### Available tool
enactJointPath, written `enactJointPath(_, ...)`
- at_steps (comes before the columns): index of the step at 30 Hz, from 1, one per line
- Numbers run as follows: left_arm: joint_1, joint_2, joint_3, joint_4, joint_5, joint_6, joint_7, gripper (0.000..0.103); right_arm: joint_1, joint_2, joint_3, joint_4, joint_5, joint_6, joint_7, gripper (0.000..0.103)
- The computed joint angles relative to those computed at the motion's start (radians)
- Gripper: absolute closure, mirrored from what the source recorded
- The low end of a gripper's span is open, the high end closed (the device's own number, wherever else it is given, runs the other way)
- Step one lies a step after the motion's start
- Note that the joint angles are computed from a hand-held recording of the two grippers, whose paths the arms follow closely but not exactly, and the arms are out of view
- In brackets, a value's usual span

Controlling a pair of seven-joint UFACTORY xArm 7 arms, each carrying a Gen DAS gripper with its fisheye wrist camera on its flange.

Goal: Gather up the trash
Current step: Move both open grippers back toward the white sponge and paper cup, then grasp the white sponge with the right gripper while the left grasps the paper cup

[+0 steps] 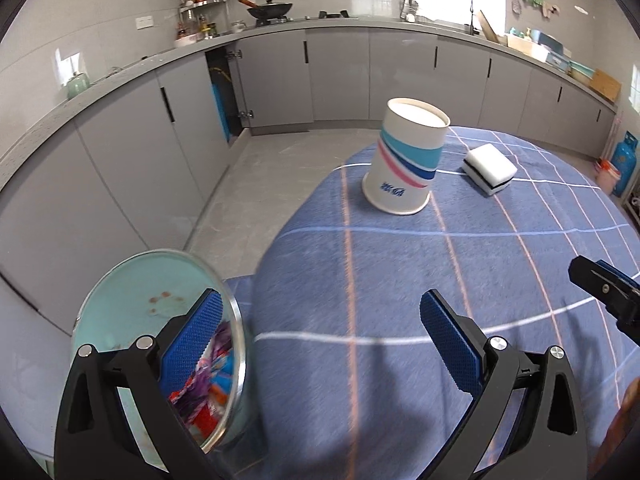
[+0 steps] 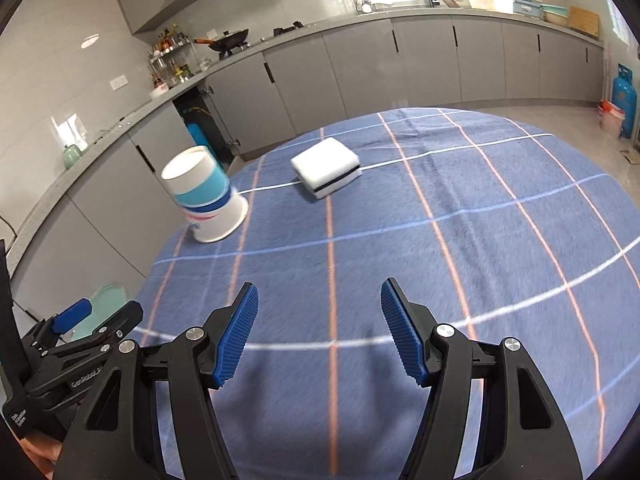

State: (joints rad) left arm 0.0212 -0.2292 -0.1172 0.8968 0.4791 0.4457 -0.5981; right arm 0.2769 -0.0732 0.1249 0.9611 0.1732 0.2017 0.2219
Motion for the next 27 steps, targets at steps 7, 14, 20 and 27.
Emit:
enactJointPath(7, -0.017, 0.119, -0.002, 0.116, 0.069, -0.008, -0.05, 0.006, -0.031, 0.149, -0.009, 0.179, 0.025, 0.058, -0.105, 0.039)
enactJointPath(14, -0.065, 0.213, 0.048, 0.218, 0.084, -0.009, -0.074, 0.006, -0.072, 0.311, 0.018, 0.378, 0.032, 0.129, -0.2, 0.039)
enactJointPath(20, -0.088, 0.248, 0.075, 0.251, 0.086, -0.003, -0.07, 0.006, -0.067, 0.461, 0.012, 0.581, -0.012, 0.223, -0.209, 0.039)
enactJointPath(27, -0.107, 0.288, 0.092, 0.283, 0.037, -0.007, -0.016, 0.006, -0.032, 0.579, -0.02, 0.739, -0.089, 0.305, -0.179, 0.04)
